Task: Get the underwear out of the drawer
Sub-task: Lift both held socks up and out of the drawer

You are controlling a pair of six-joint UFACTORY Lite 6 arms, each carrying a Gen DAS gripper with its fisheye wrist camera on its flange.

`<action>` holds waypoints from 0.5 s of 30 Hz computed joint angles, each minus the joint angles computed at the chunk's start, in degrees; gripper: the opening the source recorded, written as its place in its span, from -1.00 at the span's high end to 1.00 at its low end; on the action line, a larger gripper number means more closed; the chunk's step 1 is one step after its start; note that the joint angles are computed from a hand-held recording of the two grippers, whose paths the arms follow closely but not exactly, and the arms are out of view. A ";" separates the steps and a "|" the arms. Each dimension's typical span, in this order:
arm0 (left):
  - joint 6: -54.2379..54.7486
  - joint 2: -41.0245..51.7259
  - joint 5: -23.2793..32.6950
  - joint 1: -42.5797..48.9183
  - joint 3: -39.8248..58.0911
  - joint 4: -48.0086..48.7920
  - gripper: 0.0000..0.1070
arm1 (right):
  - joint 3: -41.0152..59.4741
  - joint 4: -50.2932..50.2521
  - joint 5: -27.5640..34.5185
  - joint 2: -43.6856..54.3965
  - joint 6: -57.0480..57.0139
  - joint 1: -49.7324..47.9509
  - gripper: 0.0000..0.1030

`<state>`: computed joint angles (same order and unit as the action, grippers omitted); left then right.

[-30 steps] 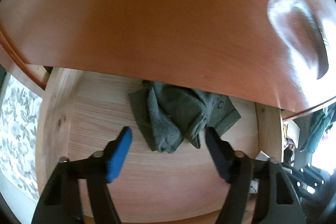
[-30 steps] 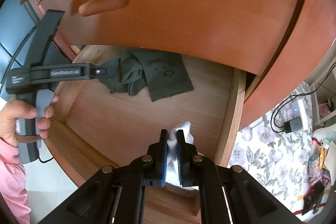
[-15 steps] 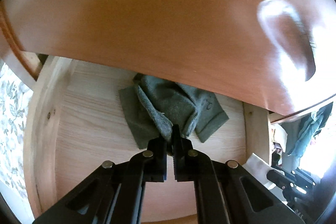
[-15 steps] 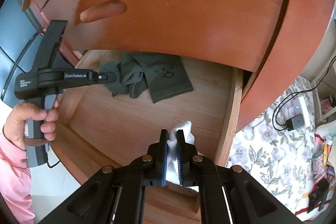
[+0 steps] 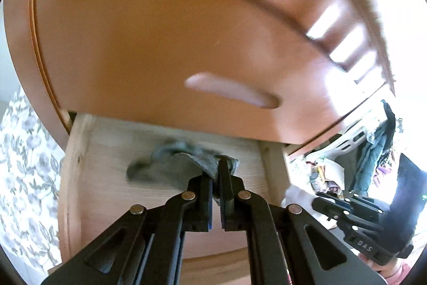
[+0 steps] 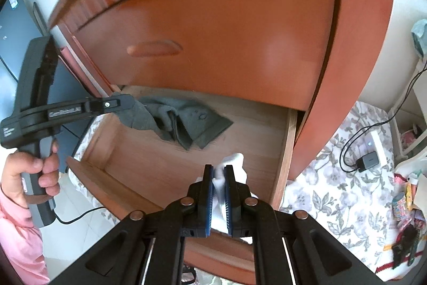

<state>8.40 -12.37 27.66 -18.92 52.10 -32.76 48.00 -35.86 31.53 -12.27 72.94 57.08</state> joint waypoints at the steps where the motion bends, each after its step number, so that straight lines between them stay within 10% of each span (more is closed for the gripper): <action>1: -1.18 -1.16 0.57 -0.33 0.49 1.20 0.94 | 0.30 -0.49 0.94 -0.65 0.62 0.75 0.84; 15: -32.89 -16.81 10.71 -15.57 12.50 33.40 0.94 | 9.20 -11.28 22.17 -6.53 13.79 18.90 0.84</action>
